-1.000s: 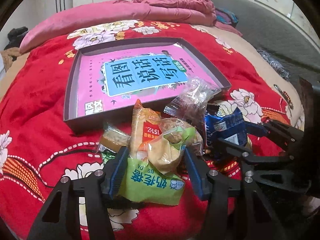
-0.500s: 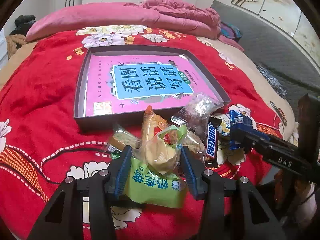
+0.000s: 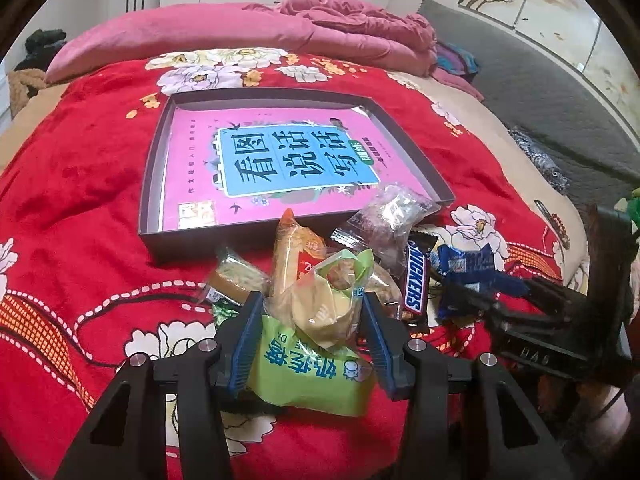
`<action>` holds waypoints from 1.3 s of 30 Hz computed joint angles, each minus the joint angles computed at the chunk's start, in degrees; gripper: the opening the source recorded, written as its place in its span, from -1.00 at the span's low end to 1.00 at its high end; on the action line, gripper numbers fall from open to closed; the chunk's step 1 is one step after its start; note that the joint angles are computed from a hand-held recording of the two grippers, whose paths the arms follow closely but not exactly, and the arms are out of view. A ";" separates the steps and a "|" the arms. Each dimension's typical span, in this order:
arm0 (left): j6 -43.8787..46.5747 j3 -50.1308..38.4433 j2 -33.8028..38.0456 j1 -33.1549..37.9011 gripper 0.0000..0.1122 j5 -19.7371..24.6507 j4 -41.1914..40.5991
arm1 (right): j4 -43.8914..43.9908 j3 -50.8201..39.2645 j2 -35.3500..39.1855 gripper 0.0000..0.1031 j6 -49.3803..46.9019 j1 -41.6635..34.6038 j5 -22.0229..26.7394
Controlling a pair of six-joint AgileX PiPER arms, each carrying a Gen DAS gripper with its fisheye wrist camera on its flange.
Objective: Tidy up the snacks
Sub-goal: 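Lift the green bag with the left gripper while the right lifts the blue pack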
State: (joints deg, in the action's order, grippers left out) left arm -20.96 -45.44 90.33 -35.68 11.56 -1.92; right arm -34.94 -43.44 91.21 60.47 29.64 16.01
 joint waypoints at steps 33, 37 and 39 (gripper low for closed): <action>8.99 0.67 -0.28 1.05 -0.07 -0.15 -10.32 | -29.44 -10.76 13.27 0.43 20.29 25.45 37.33; 10.64 0.71 -0.32 1.35 -0.07 -0.07 -11.98 | -28.12 -12.00 14.63 0.49 16.48 25.45 35.94; 12.28 0.75 -0.38 1.61 -0.07 0.05 -13.63 | -27.91 -11.72 14.10 0.49 16.57 24.82 35.18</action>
